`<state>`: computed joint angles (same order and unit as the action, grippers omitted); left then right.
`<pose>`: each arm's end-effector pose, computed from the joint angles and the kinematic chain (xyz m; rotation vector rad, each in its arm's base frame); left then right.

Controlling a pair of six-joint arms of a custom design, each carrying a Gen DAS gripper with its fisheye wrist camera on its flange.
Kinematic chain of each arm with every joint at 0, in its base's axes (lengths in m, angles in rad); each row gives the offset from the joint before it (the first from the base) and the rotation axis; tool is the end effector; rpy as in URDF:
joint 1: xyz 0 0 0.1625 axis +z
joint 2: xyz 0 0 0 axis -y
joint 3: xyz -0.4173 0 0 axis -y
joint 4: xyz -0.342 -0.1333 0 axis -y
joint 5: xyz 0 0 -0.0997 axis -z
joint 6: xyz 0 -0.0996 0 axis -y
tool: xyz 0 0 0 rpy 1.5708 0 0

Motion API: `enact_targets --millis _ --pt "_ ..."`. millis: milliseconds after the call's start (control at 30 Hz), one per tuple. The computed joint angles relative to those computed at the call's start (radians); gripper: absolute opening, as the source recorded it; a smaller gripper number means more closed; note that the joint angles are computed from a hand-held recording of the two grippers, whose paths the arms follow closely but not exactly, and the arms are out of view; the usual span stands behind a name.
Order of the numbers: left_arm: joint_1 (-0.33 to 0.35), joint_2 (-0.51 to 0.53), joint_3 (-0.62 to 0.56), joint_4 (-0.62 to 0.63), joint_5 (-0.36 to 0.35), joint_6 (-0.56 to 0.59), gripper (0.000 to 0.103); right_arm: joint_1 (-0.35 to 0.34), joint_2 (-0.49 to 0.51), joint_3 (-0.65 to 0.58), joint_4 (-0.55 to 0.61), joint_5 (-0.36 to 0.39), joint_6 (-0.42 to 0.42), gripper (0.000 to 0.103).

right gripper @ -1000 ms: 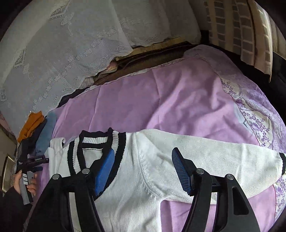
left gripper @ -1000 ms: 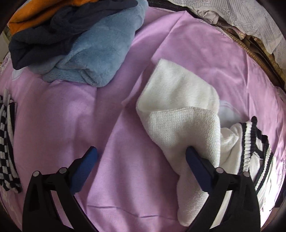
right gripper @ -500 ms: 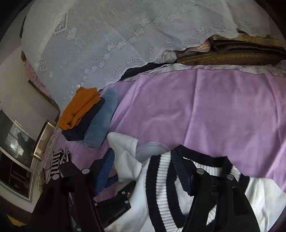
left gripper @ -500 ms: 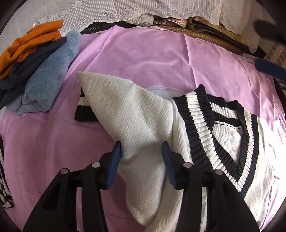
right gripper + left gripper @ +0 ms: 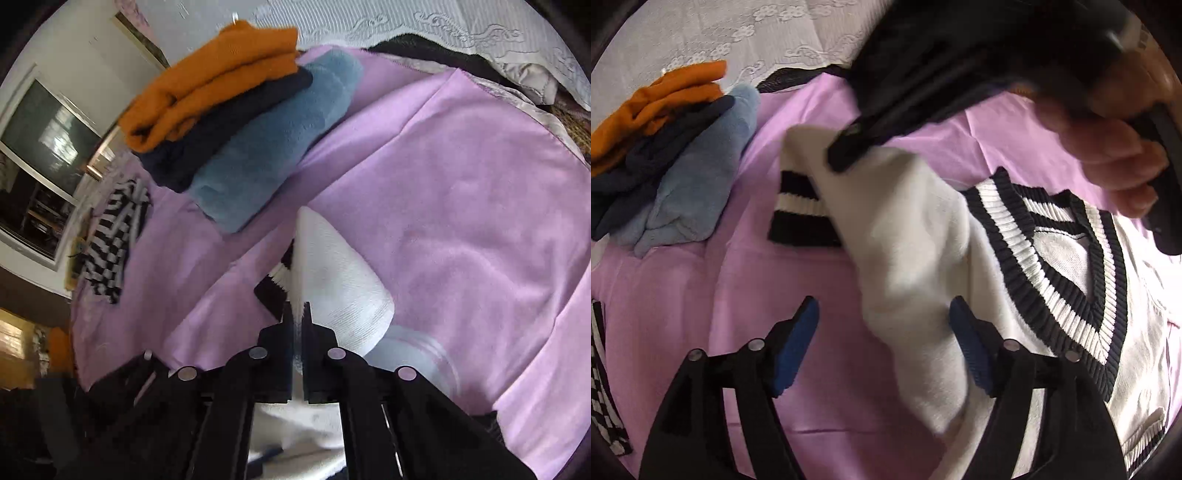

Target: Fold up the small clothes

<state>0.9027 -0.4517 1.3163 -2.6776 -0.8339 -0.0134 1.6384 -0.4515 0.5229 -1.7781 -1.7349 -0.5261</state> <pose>-0.2838 -0.6829 0.0367 0.6813 2.3656 -0.5993 0.1727 -0.8189 0.2363 0.8465 -2.8238 0.1403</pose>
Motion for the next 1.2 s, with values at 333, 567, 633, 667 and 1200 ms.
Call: enact_targets --millis 333,567,633,667,1200 --pt "0.026 0.143 -0.281 -0.027 0.054 0.223 0.074 -0.069 -0.272 0.326 -0.114 0.128 -0.067 0.004" --pt "0.038 0.212 -0.426 0.068 -0.052 0.336 0.007 -0.088 -0.313 0.408 -0.19 0.125 -0.055 0.004" --pt "0.021 0.182 -0.366 0.007 -0.025 0.372 0.007 -0.093 -0.32 0.421 -0.212 0.133 -0.048 0.004" --pt "0.013 0.149 -0.313 -0.034 -0.009 0.38 0.007 -0.09 -0.324 0.429 -0.22 0.134 -0.047 0.004" --pt "0.104 -0.382 -0.036 0.677 0.248 -0.384 0.009 0.011 -0.31 0.637 -0.682 0.044 0.05 0.068"
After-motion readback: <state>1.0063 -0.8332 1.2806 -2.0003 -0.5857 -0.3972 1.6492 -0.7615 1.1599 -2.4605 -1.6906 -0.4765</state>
